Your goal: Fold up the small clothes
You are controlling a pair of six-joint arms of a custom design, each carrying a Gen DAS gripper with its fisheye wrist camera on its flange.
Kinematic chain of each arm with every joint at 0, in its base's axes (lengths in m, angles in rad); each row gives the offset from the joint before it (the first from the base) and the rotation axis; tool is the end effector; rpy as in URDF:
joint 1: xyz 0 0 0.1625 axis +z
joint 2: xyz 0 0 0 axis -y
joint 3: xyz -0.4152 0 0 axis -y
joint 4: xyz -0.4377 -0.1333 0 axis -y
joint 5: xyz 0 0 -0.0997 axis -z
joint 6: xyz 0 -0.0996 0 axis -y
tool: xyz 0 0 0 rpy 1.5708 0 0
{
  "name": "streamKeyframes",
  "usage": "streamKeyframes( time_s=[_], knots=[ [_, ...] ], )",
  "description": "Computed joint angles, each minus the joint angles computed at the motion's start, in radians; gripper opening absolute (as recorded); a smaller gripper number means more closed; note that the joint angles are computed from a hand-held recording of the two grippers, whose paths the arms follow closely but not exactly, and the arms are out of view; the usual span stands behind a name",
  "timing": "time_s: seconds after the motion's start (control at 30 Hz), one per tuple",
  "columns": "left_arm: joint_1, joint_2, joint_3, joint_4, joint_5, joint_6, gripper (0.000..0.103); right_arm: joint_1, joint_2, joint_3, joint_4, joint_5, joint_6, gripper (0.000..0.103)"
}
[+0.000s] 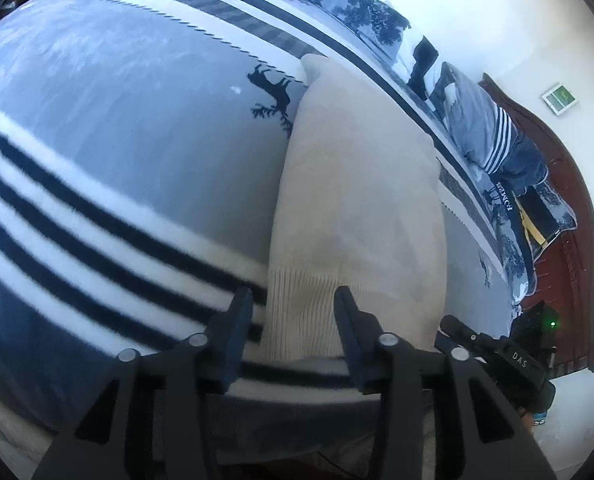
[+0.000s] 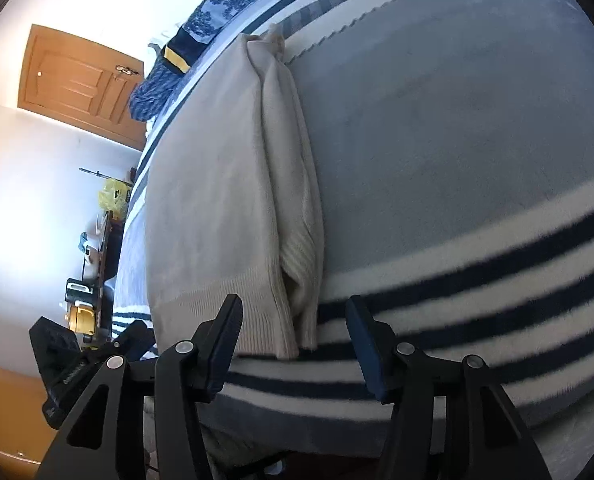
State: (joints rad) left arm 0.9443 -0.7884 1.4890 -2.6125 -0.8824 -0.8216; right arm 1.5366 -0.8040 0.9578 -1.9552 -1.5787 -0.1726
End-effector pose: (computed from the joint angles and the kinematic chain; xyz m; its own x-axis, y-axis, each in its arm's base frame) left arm -0.2787 -0.7204 0.1357 -0.9155 -0.3679 -0.1628 -0.1730 0.7254 -0.6662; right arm 0.1037 -0.8445 0.3203 -0.9902 -0.1316 0.0468 -0.1388 0.9647 -0.2239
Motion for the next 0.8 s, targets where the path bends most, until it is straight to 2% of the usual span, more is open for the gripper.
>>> streamKeyframes(
  time_s=[0.13,0.17,0.2,0.23,0.27,0.33,0.4,0.43,0.5,0.57,0.7,0.77,0.8],
  knots=[
    [0.031,0.036,-0.068,0.043,-0.034,-0.010,0.042,0.019,0.057,-0.072,0.005,-0.001,-0.011,0.056],
    [0.042,0.041,-0.080,0.060,-0.051,-0.030,0.041,0.023,0.069,-0.084,0.004,-0.015,-0.016,0.050],
    [0.053,0.039,-0.078,0.050,-0.075,-0.041,0.041,0.025,0.084,-0.103,0.014,-0.027,-0.021,0.034],
    [0.062,0.039,-0.075,0.024,-0.101,-0.045,0.034,0.028,0.091,-0.107,0.016,-0.038,-0.018,0.027],
    [0.074,0.034,-0.062,-0.027,-0.144,-0.037,0.022,0.026,0.097,-0.114,0.021,-0.042,-0.019,0.025],
    [0.073,0.030,-0.057,-0.039,-0.151,-0.024,0.012,0.023,0.094,-0.111,0.013,-0.026,-0.024,0.019],
    [0.059,0.018,-0.031,-0.098,-0.141,-0.006,0.011,0.012,0.073,-0.087,0.001,0.035,-0.016,0.017],
    [0.053,0.011,-0.017,-0.117,-0.128,-0.019,0.011,0.012,0.062,-0.072,-0.013,0.039,-0.019,0.016],
    [0.055,0.010,-0.005,-0.126,-0.121,-0.040,0.011,0.019,0.077,-0.093,0.016,-0.020,-0.015,0.014],
    [0.059,0.021,-0.026,-0.041,-0.101,-0.051,0.012,0.021,0.094,-0.107,0.034,-0.054,-0.009,0.014],
    [0.033,0.012,-0.027,-0.022,-0.052,-0.047,0.013,0.026,0.078,-0.091,0.023,-0.045,-0.012,0.022],
    [0.025,-0.005,-0.007,-0.053,-0.062,-0.046,0.013,0.019,0.056,-0.068,0.029,-0.012,-0.004,0.026],
    [0.023,-0.012,0.003,-0.067,-0.070,-0.041,0.013,0.016,0.041,-0.048,0.022,-0.005,0.004,0.033]
  ],
)
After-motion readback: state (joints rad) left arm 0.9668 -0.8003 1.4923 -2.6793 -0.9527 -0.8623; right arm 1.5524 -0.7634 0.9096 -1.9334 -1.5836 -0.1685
